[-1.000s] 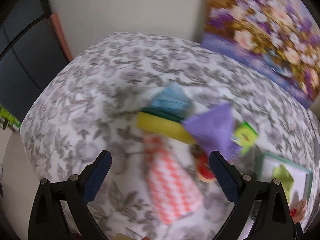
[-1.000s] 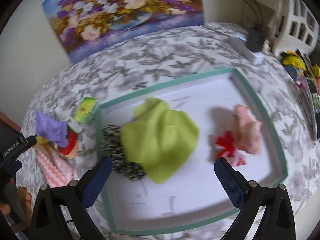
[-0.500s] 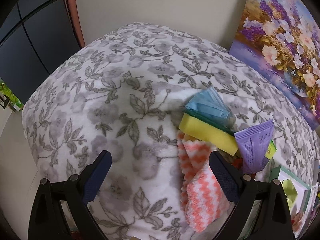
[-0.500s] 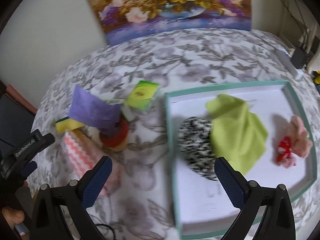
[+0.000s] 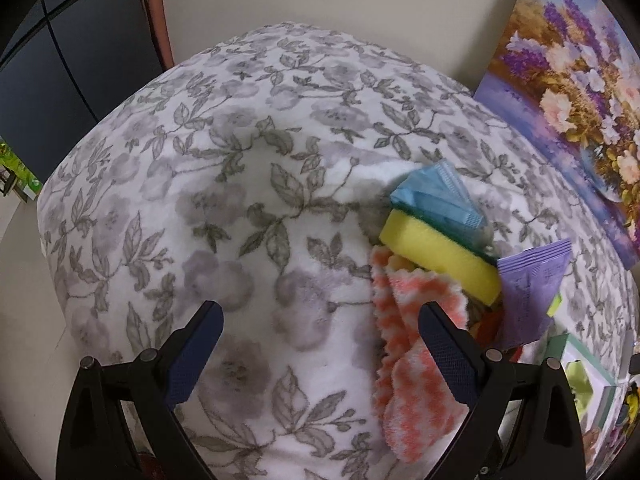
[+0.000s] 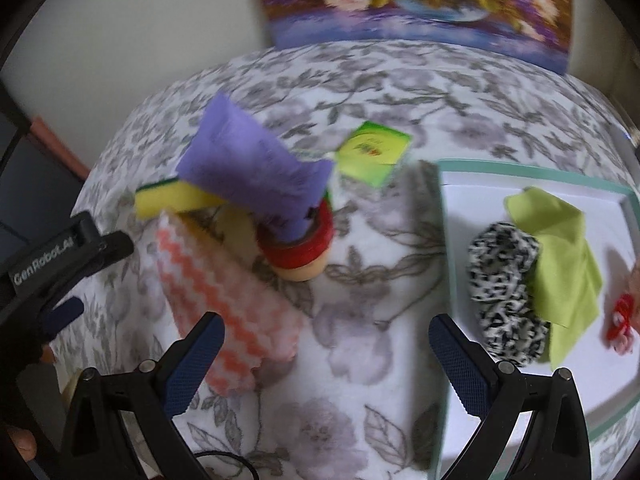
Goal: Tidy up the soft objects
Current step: 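Move both tools back toward the orange-white striped cloth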
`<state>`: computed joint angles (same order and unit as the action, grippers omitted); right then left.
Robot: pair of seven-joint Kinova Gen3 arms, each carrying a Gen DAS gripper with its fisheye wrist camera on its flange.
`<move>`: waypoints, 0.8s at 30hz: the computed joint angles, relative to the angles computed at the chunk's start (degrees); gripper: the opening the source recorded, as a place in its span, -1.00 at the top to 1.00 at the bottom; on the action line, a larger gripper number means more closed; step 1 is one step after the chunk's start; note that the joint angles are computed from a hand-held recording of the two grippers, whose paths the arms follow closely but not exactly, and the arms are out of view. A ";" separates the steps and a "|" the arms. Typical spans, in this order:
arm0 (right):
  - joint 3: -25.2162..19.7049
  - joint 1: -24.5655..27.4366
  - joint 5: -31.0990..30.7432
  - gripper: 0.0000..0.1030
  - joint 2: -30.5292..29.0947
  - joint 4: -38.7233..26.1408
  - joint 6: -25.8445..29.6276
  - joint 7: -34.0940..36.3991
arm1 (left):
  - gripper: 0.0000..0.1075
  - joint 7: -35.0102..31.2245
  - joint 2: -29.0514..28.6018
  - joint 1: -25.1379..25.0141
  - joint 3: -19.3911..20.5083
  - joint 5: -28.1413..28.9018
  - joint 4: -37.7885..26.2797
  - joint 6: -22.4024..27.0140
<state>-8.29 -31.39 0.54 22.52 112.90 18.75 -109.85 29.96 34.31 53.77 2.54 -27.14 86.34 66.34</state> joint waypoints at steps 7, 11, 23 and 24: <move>-1.88 0.56 -0.56 -1.00 1.78 -0.72 0.59 2.96 | -0.83 -2.81 -0.13 -2.03 0.85 2.69 1.28 -4.39; -2.32 1.10 -1.73 -1.00 1.61 -0.41 0.01 4.02 | -0.82 -3.21 -0.61 -2.12 0.49 3.47 2.09 -6.39; -2.07 2.03 -3.48 -1.00 1.96 -0.93 0.86 5.35 | -0.82 -9.76 0.38 -3.05 0.58 4.12 1.10 -12.68; -1.93 1.93 -3.49 -1.00 1.91 -0.91 0.96 5.24 | -0.82 -10.64 0.68 -3.35 0.67 4.59 1.03 -13.47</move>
<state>-10.22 -29.46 -2.94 24.43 112.00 19.71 -104.61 19.32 35.00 50.41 3.21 -22.55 87.36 52.87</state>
